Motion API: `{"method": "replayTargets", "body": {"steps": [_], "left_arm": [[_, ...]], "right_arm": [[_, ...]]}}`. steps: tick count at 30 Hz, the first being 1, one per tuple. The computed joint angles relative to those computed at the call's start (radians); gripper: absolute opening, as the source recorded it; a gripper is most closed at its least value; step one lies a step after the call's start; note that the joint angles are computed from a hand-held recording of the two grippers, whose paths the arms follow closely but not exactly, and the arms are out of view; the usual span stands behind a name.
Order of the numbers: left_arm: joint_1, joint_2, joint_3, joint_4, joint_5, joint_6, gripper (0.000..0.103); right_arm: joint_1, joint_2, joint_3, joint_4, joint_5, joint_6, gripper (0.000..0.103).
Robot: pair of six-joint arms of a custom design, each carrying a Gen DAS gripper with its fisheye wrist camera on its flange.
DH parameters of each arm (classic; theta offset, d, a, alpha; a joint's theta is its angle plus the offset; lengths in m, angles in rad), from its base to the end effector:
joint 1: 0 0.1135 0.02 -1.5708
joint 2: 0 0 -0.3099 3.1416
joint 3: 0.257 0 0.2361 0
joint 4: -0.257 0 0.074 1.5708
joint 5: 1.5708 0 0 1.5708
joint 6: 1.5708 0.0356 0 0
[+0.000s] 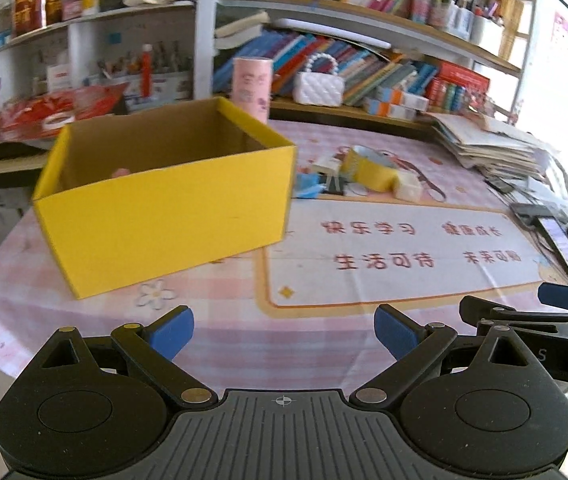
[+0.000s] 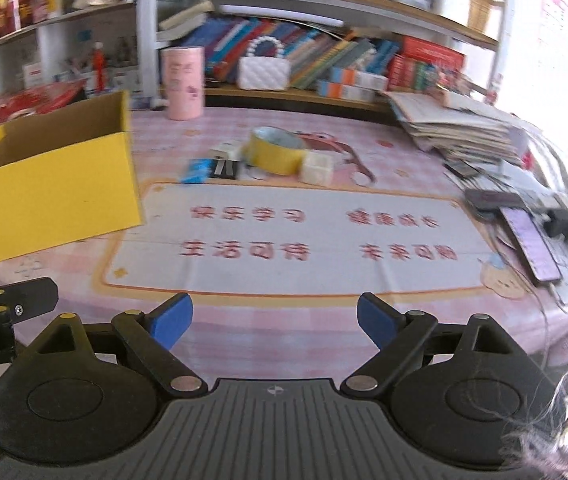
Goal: Organize objects
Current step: 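Move both tools back toward the tape roll and eraser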
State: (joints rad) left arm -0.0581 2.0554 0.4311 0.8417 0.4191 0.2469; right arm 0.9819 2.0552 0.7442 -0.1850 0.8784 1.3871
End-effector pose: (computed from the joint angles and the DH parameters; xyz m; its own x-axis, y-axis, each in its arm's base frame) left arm 0.2863 -0.0312 0.0814 -0.5992 0.2585 -0.7577 0.5028 0.8580 -0.1049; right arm 0.1829 0.2244 0.0860 -0.5917 0.2442 -0.7683 0.4534 0.8888 -0.0667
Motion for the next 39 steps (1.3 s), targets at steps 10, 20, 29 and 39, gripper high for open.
{"method": "replayTargets", "body": {"steps": [10, 20, 29, 39], "left_arm": [[-0.123, 0.041, 0.061, -0.026, -0.043, -0.06, 0.098], [-0.24, 0.083, 0.169, -0.059, -0.141, -0.153, 0.098], [-0.332, 0.142, 0.305, -0.12, -0.236, -0.246, 0.097], [-0.436, 0.218, 0.489, -0.203, -0.384, -0.322, 0.091]], "right_arm": [[-0.061, -0.04, -0.091, 0.034, -0.019, -0.021, 0.09], [-0.245, -0.085, -0.225, 0.333, -0.074, -0.308, 0.09], [-0.486, -0.063, -0.297, 0.679, -0.216, -0.691, 0.089], [-0.766, -0.006, -0.316, 0.969, -0.46, -1.03, 0.079]]}}
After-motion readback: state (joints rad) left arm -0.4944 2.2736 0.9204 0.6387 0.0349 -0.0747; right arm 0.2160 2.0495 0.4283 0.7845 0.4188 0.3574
